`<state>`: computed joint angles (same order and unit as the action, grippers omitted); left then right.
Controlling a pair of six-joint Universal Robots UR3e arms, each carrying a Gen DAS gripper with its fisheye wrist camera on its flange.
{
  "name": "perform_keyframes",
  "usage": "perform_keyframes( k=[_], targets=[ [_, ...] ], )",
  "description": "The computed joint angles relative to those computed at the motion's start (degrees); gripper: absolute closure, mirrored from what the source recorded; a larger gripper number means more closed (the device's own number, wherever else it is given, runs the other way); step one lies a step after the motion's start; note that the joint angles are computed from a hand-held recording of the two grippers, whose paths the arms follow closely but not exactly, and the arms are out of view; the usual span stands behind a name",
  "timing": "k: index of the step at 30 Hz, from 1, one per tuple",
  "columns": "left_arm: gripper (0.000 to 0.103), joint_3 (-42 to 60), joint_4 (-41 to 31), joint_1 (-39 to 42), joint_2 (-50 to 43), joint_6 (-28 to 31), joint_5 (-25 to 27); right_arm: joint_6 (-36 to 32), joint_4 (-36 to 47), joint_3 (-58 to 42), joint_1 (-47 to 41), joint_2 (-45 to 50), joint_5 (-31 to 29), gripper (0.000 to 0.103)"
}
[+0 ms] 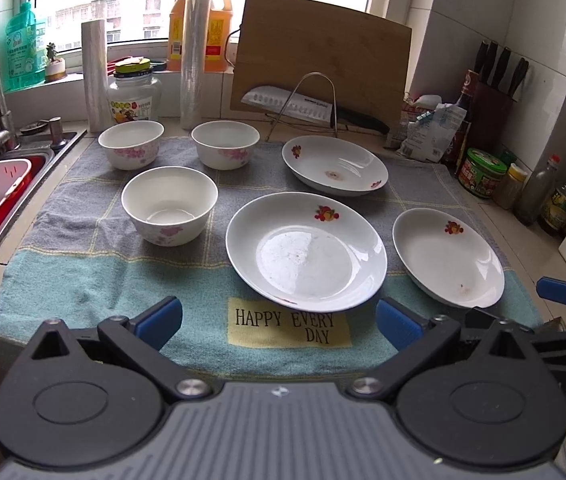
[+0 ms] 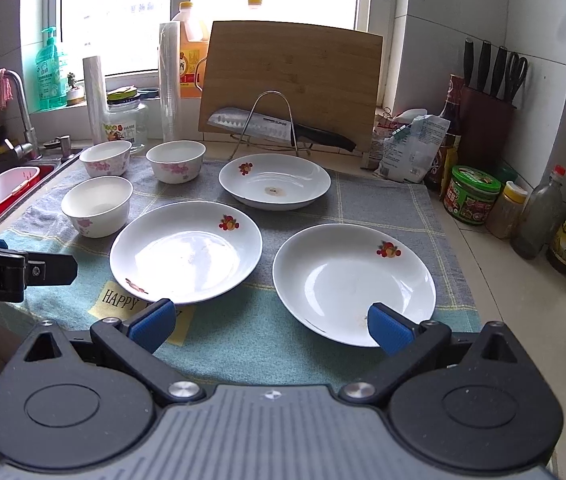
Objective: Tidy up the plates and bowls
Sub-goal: 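Move the left tool forward over a white fruit-print plate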
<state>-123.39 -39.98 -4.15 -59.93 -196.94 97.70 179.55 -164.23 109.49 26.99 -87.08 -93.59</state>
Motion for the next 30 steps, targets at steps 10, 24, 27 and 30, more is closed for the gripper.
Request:
perform_keyframes(
  k=[10, 24, 27, 30],
  targets=[
    [0.001, -3.78, 4.94, 6.05, -1.99, 5.69, -4.94, -0.45, -2.86, -0.54, -0.04, 4.67, 0.46, 0.000],
    [0.001, 3.32, 12.74, 14.94, -16.41, 17.69, -19.55, 4.68, 4.49, -16.30, 1.85, 15.68, -7.43, 0.000],
    [0.001, 5.44, 12.59, 16.88, -18.94, 20.24, -23.97, 6.05, 7.23, -20.35, 2.80, 17.42, -10.48, 0.000],
    [0.001, 6.49, 13.52, 18.58, -21.27, 22.84, -28.25, 7.29, 9.91, -24.17, 3.70, 19.12, -13.27, 0.000]
  ],
)
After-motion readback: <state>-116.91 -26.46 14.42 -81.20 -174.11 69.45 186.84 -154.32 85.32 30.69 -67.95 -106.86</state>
